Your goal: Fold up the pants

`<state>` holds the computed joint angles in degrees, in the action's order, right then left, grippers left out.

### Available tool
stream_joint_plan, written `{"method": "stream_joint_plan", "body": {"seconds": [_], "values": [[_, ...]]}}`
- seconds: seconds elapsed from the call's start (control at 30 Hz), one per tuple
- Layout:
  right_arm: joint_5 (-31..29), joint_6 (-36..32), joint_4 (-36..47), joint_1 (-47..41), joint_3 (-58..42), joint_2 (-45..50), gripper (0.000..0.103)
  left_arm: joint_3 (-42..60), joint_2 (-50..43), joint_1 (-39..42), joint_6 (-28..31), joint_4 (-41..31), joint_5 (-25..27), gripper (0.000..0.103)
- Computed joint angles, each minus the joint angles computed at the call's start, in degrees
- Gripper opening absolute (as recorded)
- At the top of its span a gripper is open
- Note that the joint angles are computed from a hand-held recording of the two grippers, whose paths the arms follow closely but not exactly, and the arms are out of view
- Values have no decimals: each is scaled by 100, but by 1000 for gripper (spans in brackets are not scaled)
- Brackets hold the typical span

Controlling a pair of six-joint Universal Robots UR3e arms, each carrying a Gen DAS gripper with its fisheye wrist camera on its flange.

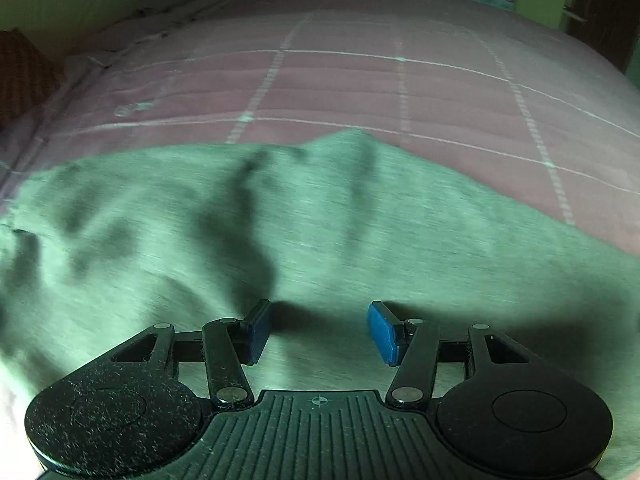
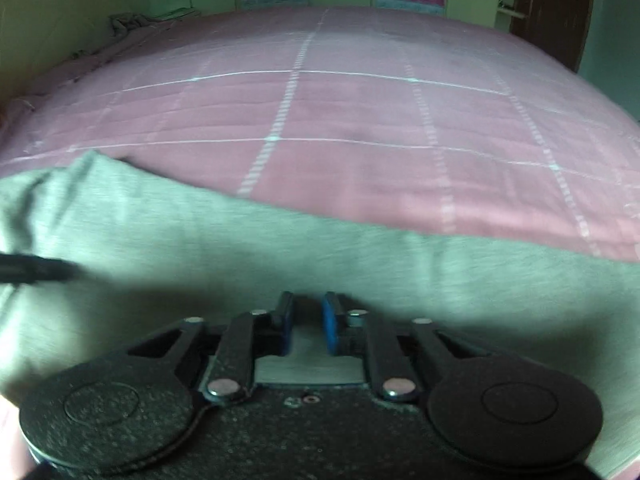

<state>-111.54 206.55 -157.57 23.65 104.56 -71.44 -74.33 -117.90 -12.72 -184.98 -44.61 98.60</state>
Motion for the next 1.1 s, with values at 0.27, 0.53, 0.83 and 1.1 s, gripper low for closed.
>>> {"method": "stream_joint_plan", "body": {"seconds": [0.27,0.53,0.83,1.1], "values": [[-561,-331,-4,-1050,1876,-1637,0,-829,480,1183,290,369,99,85],[-638,256,292,-807,2189,-2317,21,-2347,1683,1376,394,828,25,88],[-1109,446,129,832,2074,-1647,18,-3699,2353,678,923,1766,-91,88],[-1076,-44,83,-613,3473,-3151,18,-3202,2489,509,623,965,87,88]]}}
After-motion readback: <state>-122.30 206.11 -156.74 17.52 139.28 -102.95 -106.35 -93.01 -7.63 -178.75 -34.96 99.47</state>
